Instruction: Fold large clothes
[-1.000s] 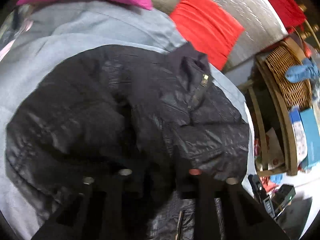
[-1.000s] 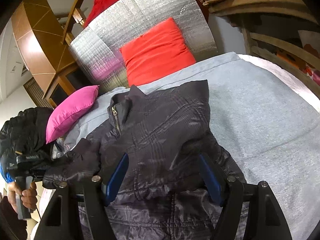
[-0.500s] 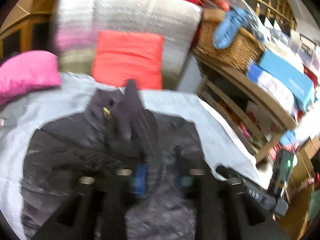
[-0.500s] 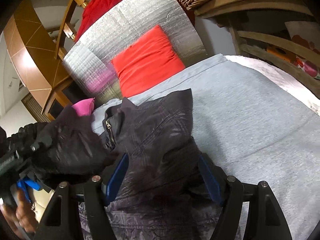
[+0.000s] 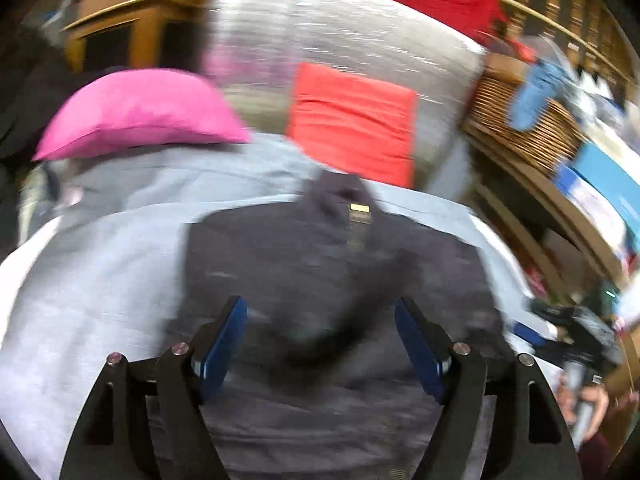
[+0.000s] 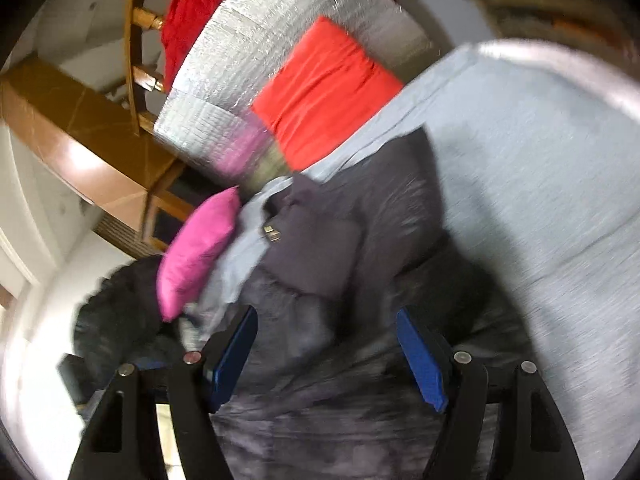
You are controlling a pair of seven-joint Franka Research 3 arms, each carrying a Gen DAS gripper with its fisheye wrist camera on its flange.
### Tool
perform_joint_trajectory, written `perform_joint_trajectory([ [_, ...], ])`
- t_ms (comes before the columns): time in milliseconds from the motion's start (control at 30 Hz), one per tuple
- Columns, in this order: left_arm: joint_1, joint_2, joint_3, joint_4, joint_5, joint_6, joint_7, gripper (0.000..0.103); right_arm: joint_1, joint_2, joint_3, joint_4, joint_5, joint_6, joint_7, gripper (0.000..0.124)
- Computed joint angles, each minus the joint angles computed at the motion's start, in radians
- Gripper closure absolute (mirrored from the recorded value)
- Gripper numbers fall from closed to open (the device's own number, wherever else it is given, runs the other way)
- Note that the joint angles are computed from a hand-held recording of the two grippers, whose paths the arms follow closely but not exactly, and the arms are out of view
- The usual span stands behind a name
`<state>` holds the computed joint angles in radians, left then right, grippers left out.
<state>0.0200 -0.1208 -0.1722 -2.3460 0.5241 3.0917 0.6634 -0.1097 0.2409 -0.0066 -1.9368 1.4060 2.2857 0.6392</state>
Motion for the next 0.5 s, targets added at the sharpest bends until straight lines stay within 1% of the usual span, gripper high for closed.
perform_joint_trajectory([
  [33,-0.010,0.012,0.030,0.001,-0.056,-0.017,0.027,0.026,0.003,0.017,0.002,0.025,-0.013,-0.017,0.046,0.048],
  [100,-0.073,0.042,0.112,-0.010,-0.296,-0.013,0.185,0.026,0.028,0.043,0.009,0.076,-0.081,0.019,0.131,0.048],
  [133,-0.080,0.054,0.124,-0.014,-0.368,-0.001,0.229,0.026,0.050,0.065,0.011,0.121,-0.152,0.047,0.194,0.048],
  [167,-0.069,0.073,0.127,-0.014,-0.410,0.011,0.236,0.026,0.065,0.084,0.016,0.158,-0.210,0.061,0.248,0.049],
  [233,-0.042,0.102,0.115,-0.004,-0.421,0.015,0.231,0.026,0.104,0.131,0.022,0.255,-0.349,0.096,0.384,0.049],
  [267,-0.037,0.115,0.109,0.001,-0.462,0.013,0.267,0.026,0.151,0.158,0.012,0.315,-0.478,0.141,0.484,0.049],
  [333,-0.025,0.135,0.090,0.023,-0.558,-0.032,0.370,0.026,0.238,0.204,-0.026,0.404,-0.709,0.198,0.654,0.049],
  [367,-0.019,0.144,0.083,0.044,-0.568,-0.058,0.390,0.026,0.268,0.227,-0.041,0.443,-0.791,0.210,0.715,0.049],
  [400,-0.013,0.148,0.079,0.047,-0.565,-0.057,0.396,0.026,0.316,0.260,-0.070,0.498,-0.903,0.218,0.796,0.049],
  [433,-0.010,0.156,0.079,0.052,-0.544,-0.050,0.380,0.026,0.349,0.290,-0.092,0.546,-0.988,0.209,0.854,0.049],
  [467,-0.006,0.154,0.072,0.043,-0.552,-0.046,0.382,0.026,0.400,0.340,-0.131,0.627,-1.108,0.176,0.925,0.049],
  [500,-0.001,0.164,0.063,0.053,-0.586,-0.054,0.408,0.026,0.432,0.381,-0.151,0.689,-1.190,0.144,0.960,0.049],
])
